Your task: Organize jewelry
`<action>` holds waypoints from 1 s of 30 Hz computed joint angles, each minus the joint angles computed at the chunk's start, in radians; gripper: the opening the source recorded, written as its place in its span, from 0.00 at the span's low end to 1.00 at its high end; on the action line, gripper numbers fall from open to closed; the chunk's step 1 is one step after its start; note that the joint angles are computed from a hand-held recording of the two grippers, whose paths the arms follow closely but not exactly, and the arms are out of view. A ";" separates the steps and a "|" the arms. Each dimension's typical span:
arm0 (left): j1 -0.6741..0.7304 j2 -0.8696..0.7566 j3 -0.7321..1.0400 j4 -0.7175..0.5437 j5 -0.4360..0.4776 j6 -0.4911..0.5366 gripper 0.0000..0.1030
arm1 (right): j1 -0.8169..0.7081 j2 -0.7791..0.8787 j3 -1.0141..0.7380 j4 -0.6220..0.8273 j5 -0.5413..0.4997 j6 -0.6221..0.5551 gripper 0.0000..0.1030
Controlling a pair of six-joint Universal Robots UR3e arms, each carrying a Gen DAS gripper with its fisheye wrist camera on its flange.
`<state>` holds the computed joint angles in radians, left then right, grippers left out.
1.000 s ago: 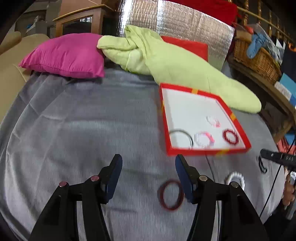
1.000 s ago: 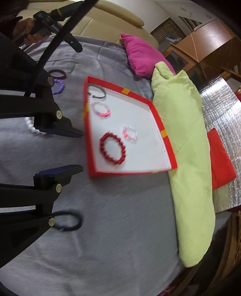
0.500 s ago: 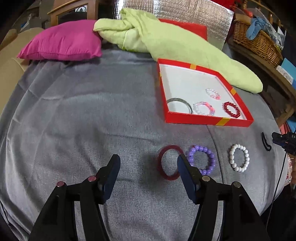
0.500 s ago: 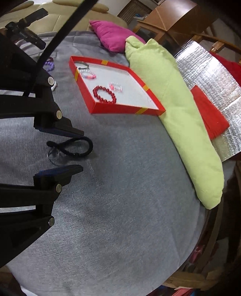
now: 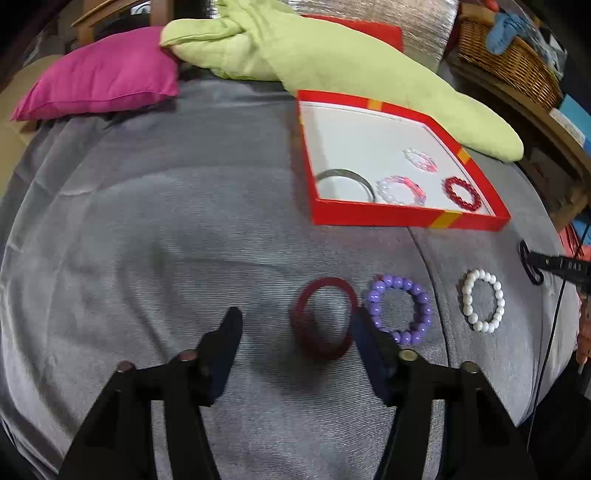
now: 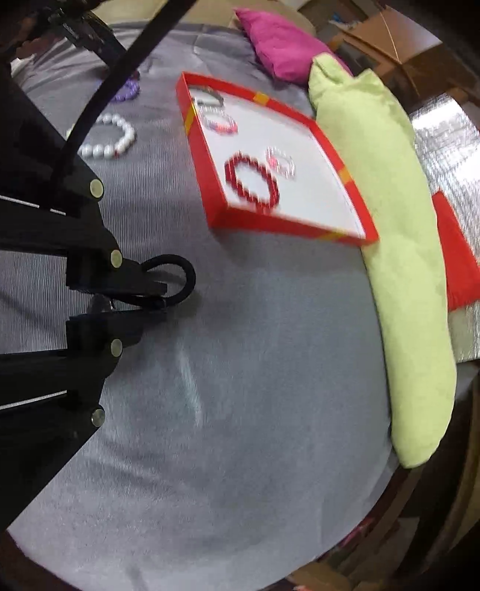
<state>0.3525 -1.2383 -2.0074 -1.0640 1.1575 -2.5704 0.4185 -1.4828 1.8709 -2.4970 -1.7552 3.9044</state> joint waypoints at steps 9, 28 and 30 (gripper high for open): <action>-0.053 -0.033 -0.010 0.063 0.045 -0.019 0.16 | 0.053 0.075 -0.060 -0.091 0.044 -0.031 0.08; -0.026 -0.009 0.016 0.065 -0.026 -0.054 0.07 | 0.133 0.202 -0.176 -0.002 -0.101 -0.052 0.09; -0.001 0.001 0.020 0.043 -0.053 -0.050 0.07 | 0.146 0.211 -0.187 0.003 -0.127 -0.049 0.09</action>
